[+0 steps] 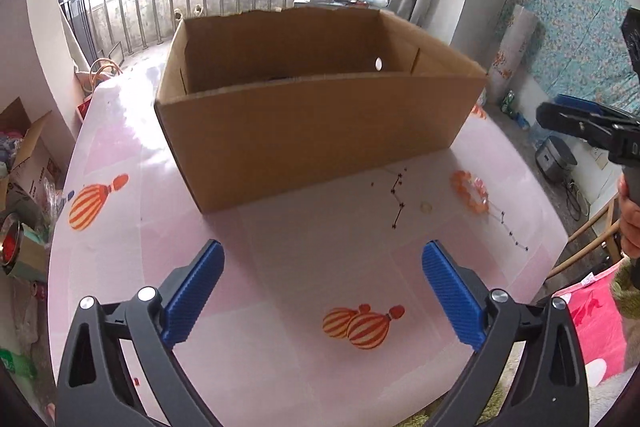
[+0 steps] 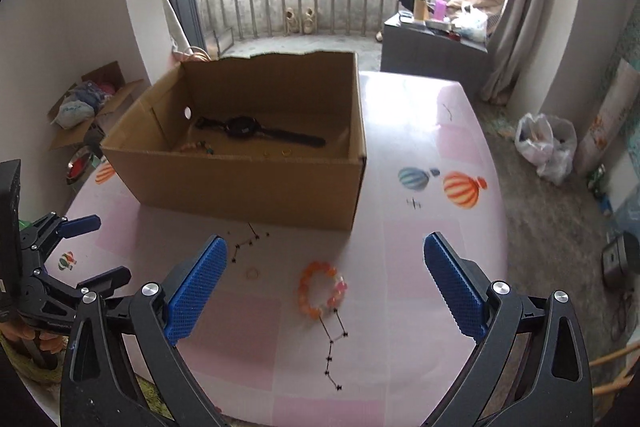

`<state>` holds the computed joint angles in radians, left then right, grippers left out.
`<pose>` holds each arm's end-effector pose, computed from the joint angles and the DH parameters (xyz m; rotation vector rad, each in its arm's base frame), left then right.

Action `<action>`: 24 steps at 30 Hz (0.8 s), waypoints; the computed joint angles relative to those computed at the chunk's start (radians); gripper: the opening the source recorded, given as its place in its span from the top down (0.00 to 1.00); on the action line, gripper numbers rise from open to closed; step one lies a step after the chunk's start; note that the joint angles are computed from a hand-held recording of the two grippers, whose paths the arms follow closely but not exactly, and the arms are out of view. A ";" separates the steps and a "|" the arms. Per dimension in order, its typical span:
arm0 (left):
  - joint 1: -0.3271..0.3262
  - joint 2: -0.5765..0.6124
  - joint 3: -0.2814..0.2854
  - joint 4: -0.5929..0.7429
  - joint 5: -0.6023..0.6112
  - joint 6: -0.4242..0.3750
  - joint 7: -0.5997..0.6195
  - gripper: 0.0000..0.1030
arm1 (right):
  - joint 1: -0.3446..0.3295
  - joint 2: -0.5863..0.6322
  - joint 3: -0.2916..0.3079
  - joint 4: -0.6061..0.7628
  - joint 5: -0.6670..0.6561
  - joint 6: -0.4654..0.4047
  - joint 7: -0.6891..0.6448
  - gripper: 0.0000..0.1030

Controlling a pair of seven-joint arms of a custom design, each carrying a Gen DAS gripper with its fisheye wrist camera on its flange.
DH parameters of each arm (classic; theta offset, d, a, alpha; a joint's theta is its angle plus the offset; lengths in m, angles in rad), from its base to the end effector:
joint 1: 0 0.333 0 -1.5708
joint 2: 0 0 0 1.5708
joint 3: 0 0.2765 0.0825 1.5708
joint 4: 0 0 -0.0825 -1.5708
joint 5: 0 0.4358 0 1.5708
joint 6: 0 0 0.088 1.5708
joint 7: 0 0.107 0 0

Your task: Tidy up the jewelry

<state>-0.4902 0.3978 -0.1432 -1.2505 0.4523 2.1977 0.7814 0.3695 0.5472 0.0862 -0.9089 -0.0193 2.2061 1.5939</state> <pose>0.6294 -0.4169 0.5642 -1.8820 1.8452 -0.7040 0.7060 0.3191 0.6407 -2.0444 1.3440 -0.4806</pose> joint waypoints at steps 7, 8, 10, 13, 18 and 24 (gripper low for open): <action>-0.034 0.063 0.012 0.054 0.007 -0.131 -0.067 0.06 | 0.043 -0.125 -0.022 -0.269 -0.115 -0.028 0.167 0.08; -0.041 0.075 0.016 0.072 0.016 -0.149 -0.077 0.06 | 0.039 -0.126 -0.015 -0.279 -0.110 -0.033 0.168 0.08; -0.044 0.089 0.019 0.091 0.015 -0.171 -0.091 0.06 | 0.035 -0.121 -0.007 -0.285 -0.104 -0.046 0.179 0.08; -0.047 0.099 0.022 0.104 0.010 -0.197 -0.118 0.06 | 0.036 -0.121 -0.008 -0.304 -0.122 -0.047 0.192 0.08; -0.058 0.126 0.031 0.143 0.020 -0.257 -0.142 0.06 | 0.016 -0.145 0.003 -0.361 -0.100 0.007 0.192 0.08; -0.072 0.135 0.038 0.156 0.042 -0.274 -0.163 0.05 | 0.014 -0.163 0.008 -0.403 -0.092 0.054 0.204 0.08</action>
<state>-0.5619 0.5327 -0.1052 -1.0947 0.4947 1.9234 0.6180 0.3837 0.3837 0.0946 -1.3117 -0.1109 2.2601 1.7983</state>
